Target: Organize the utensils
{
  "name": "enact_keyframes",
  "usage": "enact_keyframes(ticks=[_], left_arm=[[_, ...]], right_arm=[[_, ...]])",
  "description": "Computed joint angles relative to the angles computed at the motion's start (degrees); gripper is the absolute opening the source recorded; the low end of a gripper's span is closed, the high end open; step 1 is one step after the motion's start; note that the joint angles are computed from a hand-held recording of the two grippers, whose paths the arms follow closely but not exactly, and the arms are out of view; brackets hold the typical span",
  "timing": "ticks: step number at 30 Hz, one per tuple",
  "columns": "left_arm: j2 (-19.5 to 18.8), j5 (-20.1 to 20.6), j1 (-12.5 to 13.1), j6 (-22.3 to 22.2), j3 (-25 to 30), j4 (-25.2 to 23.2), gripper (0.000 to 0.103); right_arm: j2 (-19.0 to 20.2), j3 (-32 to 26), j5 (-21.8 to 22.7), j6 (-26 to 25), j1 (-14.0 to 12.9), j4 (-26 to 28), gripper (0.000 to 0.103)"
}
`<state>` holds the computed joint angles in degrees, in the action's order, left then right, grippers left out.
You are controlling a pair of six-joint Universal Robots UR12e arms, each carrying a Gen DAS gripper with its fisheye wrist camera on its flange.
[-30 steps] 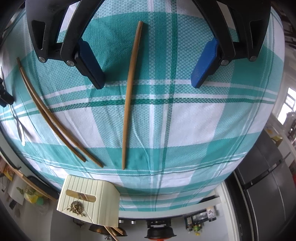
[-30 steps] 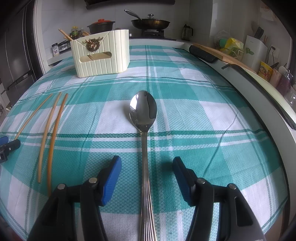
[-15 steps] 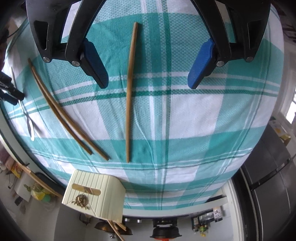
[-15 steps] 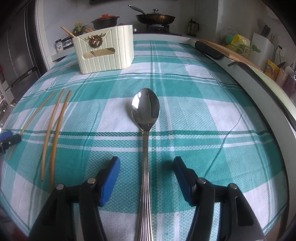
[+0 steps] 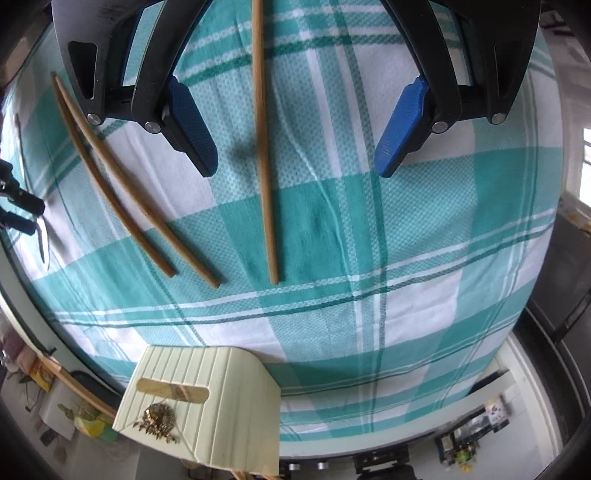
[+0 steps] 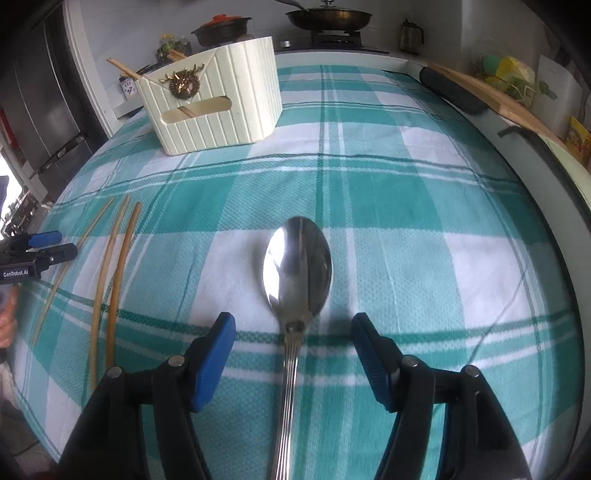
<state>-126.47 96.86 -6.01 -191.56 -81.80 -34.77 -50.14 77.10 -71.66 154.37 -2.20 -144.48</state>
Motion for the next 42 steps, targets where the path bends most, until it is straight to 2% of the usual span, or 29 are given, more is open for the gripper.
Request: enact_keyframes(ticks=[2, 4, 5, 6, 7, 9, 10, 13, 21, 27, 36, 42], left_arm=[[-0.84, 0.14, 0.05, -0.07, 0.98, 0.25, 0.088], [-1.32, -0.14, 0.13, -0.37, 1.93, -0.38, 0.085], [-1.45, -0.3, 0.15, -0.45, 2.18, -0.2, 0.075], [-1.52, -0.57, 0.17, -0.27, 2.31, 0.31, 0.059], [-1.58, -0.66, 0.13, 0.1, 2.46, 0.6, 0.049], [-1.72, -1.23, 0.08, 0.45, 2.84, 0.74, 0.008], [-1.79, -1.23, 0.05, 0.2, 3.06, 0.5, 0.006], [-0.8, -2.45, 0.29, -2.09, 1.74, 2.63, 0.005], [6.1, -3.2, -0.15, -4.39, -6.15, 18.76, 0.004], [9.88, -2.96, -0.73, -4.37, -10.03, 28.36, 0.004], [10.35, -3.15, -1.02, -4.13, -9.62, 31.3, 0.004], [10.1, -4.22, -0.93, -3.55, -8.19, 31.06, 0.004]], right_arm=[[0.77, -0.84, -2.22, -0.57, 0.87, -1.62, 0.068], [1.35, -1.34, -2.38, 0.5, 1.13, -2.91, 0.065], [1.53, -1.44, -2.27, 1.29, 1.18, -3.65, 0.056], [1.64, -1.44, -2.76, 1.74, 1.25, -4.73, 0.042], [1.75, -1.68, -2.77, 1.67, 1.29, -4.7, 0.042], [1.85, -1.75, -2.21, 2.2, 1.25, -5.25, 0.041], [1.84, -1.75, -1.34, 2.37, 1.11, -5.34, 0.041], [0.81, -0.45, 2.81, 3.5, 0.35, -7.19, 0.041], [-4.61, 5.23, 13.66, 5.09, -1.89, -15.28, 0.041], [-6.87, 7.65, 17.56, 6.61, -2.52, -20.29, 0.041], [-7.16, 7.01, 18.9, 8.32, -2.12, -23.6, 0.041], [-6.52, 4.18, 19.54, 7.75, -1.87, -22.11, 0.041]])
